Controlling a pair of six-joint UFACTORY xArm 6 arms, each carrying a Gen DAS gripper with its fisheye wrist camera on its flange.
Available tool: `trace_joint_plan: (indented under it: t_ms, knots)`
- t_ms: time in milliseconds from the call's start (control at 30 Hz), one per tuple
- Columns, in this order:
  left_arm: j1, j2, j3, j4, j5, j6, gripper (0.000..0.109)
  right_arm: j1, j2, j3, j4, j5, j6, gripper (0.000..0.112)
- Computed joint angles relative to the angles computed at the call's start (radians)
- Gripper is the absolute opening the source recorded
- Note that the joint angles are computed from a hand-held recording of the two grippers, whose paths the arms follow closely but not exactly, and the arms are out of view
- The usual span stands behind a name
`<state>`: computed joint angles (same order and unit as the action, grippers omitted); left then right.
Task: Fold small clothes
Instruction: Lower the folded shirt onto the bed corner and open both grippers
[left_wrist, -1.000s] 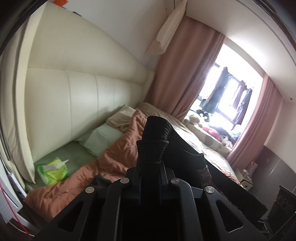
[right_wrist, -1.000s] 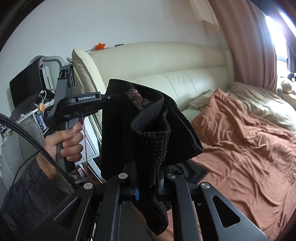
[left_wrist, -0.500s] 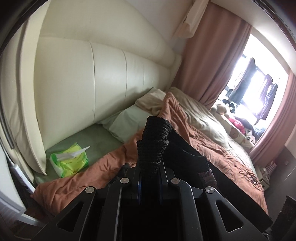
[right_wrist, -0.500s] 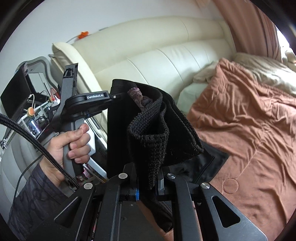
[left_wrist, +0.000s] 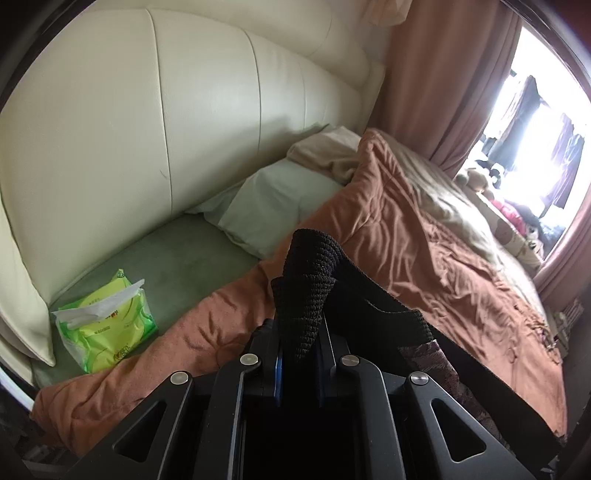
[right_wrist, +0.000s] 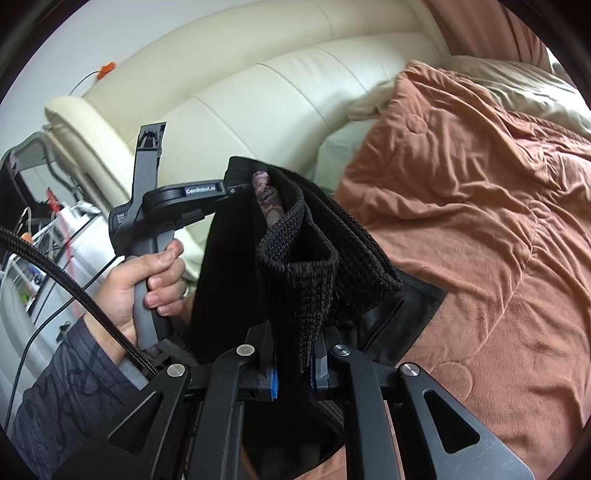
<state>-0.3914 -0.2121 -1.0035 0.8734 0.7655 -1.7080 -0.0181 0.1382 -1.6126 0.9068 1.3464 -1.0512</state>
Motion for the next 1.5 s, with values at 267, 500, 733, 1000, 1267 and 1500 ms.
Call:
trace_joint_plan:
  t_ms: [267,500,733,1000,1267,1500]
  knots:
    - [0.035,0.113,-0.062,-0.074,0.143,0.032,0.048,0.034,0.173,-0.066,-0.073,-0.170,0.154,0.053]
    - [0.028,0.044,0.035,-0.109,0.109,-0.024,0.049,0.003,0.237,-0.125,-0.102,-0.131,0.275,0.058]
    - [-0.037,0.018,0.049,-0.138,0.130,-0.043,0.049,-0.027,0.169,-0.091,-0.068,-0.034,0.252,0.058]
    - [-0.173,-0.001,-0.013,-0.130,0.234,-0.092,0.065,-0.060,0.022,0.018,-0.072,0.002,0.139,0.078]
    - [-0.355,0.051,-0.155,-0.084,0.424,-0.118,0.103,-0.160,-0.109,0.071,-0.117,0.001,0.069,0.103]
    - [-0.466,0.115,-0.269,-0.080,0.495,-0.147,0.103,-0.295,-0.102,-0.027,-0.088,0.146,0.052,0.103]
